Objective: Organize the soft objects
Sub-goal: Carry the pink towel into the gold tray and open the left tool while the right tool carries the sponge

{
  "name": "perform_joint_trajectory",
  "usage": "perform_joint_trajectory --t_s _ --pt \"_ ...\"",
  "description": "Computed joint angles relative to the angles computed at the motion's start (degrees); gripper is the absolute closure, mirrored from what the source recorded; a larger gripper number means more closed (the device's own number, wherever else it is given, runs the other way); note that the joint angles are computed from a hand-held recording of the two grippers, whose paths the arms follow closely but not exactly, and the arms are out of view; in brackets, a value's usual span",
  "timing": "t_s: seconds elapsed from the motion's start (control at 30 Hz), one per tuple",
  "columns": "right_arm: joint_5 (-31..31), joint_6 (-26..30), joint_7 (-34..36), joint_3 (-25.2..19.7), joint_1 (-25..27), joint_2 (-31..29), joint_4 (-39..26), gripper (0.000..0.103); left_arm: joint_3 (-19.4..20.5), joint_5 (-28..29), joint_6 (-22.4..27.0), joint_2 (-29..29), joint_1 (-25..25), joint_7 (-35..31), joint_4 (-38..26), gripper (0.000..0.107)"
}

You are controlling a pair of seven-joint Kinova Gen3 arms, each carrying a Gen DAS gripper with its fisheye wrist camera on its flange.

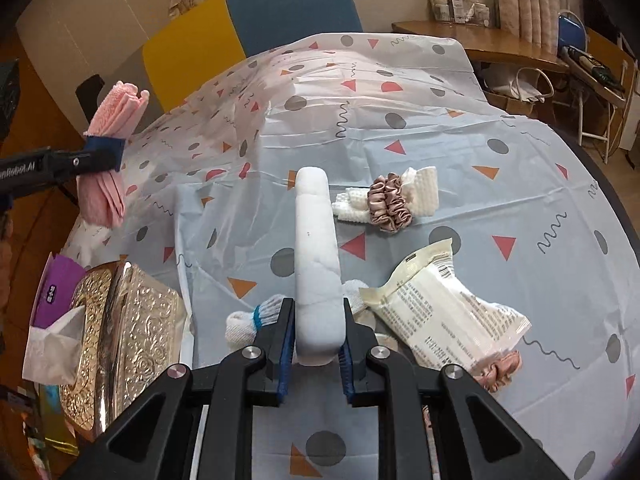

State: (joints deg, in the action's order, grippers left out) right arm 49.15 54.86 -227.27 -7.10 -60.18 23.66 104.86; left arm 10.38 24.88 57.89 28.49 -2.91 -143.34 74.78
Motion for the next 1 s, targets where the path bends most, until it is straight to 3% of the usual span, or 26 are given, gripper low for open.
perform_joint_trajectory --t_s 0.13,0.43,0.7,1.0 --pt "0.09 -0.37 2.62 -0.68 -1.06 1.62 -2.44 0.085 -2.00 1.69 2.36 1.41 -4.07 4.96 -4.72 0.071" --pt "-5.74 -4.81 11.96 -0.07 -2.66 5.47 -6.78 0.086 -2.43 8.11 5.58 1.15 -17.96 -0.45 -7.62 0.071" --pt "-9.81 -2.94 15.29 2.55 -4.82 7.25 -9.26 0.086 -4.84 13.84 9.20 3.31 -30.32 -8.61 -2.79 0.071" --pt "-8.38 0.45 14.33 3.48 -6.47 7.94 -10.39 0.086 -8.70 10.63 5.45 8.32 -36.35 -7.80 1.68 0.071"
